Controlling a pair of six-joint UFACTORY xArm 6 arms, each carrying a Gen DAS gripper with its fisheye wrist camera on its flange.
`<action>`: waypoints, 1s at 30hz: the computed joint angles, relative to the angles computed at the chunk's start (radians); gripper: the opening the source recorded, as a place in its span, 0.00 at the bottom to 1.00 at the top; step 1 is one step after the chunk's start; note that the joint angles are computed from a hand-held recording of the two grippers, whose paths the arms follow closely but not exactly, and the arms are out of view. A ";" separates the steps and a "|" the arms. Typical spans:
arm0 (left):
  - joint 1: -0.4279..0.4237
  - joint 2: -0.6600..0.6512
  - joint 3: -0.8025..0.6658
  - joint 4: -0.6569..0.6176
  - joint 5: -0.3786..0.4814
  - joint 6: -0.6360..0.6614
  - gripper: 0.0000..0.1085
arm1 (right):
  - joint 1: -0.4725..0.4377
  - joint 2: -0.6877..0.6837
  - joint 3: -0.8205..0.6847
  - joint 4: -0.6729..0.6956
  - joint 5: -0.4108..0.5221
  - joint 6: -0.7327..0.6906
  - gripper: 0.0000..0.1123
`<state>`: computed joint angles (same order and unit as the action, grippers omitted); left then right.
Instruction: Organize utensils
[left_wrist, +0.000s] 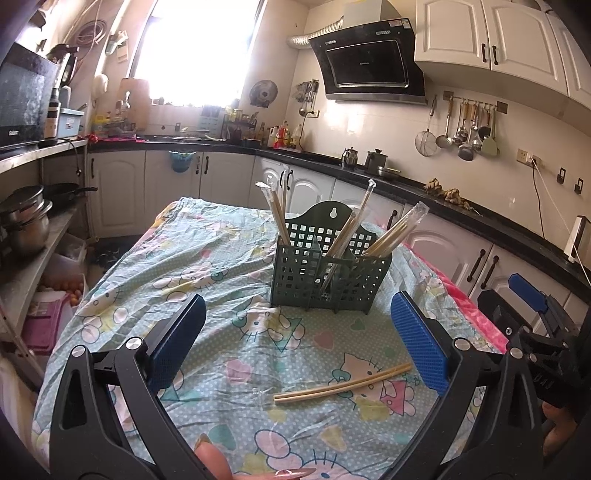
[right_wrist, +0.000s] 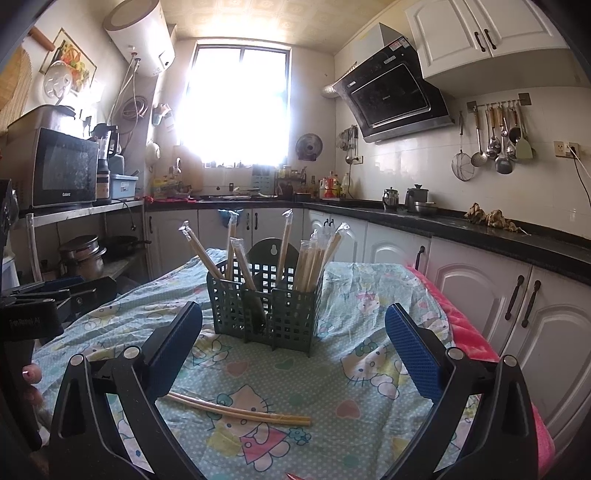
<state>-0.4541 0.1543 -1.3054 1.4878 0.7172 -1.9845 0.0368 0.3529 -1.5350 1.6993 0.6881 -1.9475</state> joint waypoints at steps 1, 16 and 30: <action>0.000 0.002 -0.001 -0.003 0.001 0.003 0.85 | 0.001 0.001 -0.001 -0.008 -0.002 0.004 0.86; -0.002 0.007 -0.007 -0.046 0.004 0.035 0.85 | 0.004 0.010 -0.007 -0.030 -0.013 0.009 0.86; 0.034 0.014 -0.003 -0.121 -0.020 0.062 0.85 | 0.000 0.046 -0.055 -0.023 -0.061 0.048 0.86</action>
<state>-0.4199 0.1688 -1.3087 1.3667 0.6970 -1.9223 0.0371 0.3987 -1.5904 1.6759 0.6273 -1.8999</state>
